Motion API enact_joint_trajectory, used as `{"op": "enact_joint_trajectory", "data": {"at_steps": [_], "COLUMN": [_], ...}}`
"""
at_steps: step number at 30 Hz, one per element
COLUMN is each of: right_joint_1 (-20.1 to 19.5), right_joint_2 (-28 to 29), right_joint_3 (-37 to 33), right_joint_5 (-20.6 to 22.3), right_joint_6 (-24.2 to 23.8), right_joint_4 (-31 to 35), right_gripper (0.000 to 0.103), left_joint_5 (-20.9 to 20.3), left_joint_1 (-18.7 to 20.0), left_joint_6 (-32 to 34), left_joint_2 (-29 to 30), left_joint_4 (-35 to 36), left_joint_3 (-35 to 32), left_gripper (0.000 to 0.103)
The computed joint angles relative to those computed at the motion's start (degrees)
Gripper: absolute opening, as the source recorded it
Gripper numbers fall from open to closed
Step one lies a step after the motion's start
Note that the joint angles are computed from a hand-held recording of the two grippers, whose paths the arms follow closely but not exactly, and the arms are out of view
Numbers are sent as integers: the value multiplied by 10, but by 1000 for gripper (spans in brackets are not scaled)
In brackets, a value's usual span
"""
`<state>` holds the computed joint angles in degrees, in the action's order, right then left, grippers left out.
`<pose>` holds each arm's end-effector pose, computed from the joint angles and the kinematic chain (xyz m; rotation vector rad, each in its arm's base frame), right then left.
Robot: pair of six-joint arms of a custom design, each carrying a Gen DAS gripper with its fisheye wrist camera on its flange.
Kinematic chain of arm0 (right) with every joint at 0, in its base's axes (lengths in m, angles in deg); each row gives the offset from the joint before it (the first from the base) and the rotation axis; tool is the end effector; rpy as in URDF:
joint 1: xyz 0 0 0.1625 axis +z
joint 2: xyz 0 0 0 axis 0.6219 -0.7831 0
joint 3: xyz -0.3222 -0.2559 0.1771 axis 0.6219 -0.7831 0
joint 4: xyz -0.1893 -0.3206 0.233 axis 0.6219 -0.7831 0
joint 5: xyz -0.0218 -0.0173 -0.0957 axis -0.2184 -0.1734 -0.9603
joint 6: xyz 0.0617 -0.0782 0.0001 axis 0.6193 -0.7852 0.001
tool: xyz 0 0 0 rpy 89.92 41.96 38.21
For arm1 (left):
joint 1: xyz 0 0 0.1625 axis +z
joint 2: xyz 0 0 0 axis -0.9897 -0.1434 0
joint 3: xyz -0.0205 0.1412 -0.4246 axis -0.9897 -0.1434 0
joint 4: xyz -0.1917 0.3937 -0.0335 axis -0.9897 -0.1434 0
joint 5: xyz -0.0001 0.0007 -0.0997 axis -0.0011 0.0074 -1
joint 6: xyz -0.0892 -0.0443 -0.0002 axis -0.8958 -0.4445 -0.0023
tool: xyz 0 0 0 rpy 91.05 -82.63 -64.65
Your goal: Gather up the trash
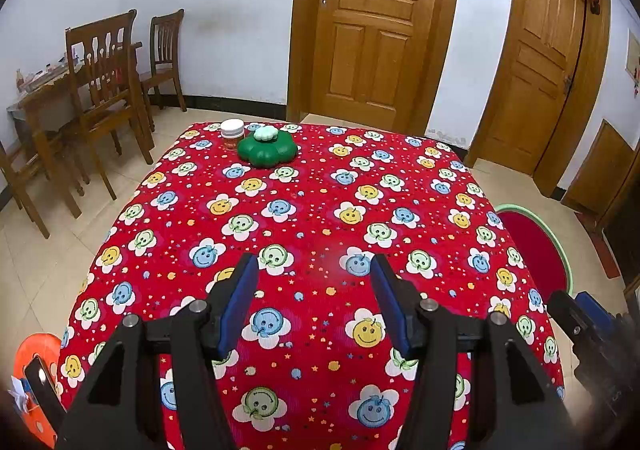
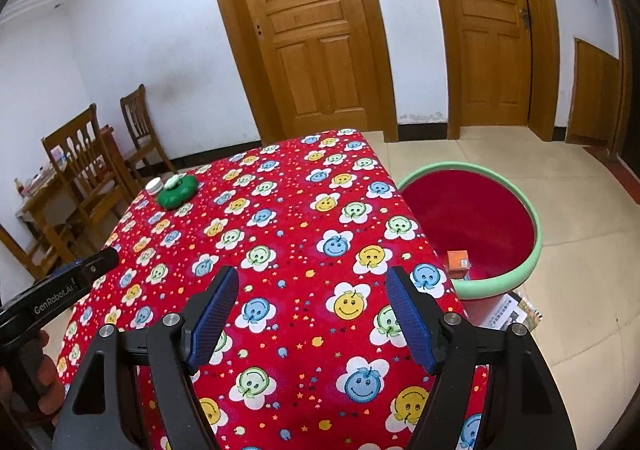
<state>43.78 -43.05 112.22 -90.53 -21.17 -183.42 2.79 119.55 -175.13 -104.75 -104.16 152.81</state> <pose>0.0421 -0.6735 0.3196 0.8954 -2.5252 0.8729 -0.4100 -0.6082 -0.0011 -0.2424 1.9653 -1.2228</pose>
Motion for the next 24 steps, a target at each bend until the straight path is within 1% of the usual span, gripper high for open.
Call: {"op": "enact_joint_trajectory", "data": {"at_steps": [5, 24], "right_joint_1": [0, 0], "right_joint_2": [0, 0], "right_joint_3": [0, 0], "right_joint_5": [0, 0], "right_joint_6": [0, 0], "right_joint_4": [0, 0], "right_gripper": [77, 77], "left_joint_5": [3, 2], "left_joint_1": [1, 1], "left_joint_6": [-15, -15], "left_joint_2": [-3, -3], "left_joint_4": [11, 15], "left_joint_3": [3, 1], "left_gripper": [58, 58]}}
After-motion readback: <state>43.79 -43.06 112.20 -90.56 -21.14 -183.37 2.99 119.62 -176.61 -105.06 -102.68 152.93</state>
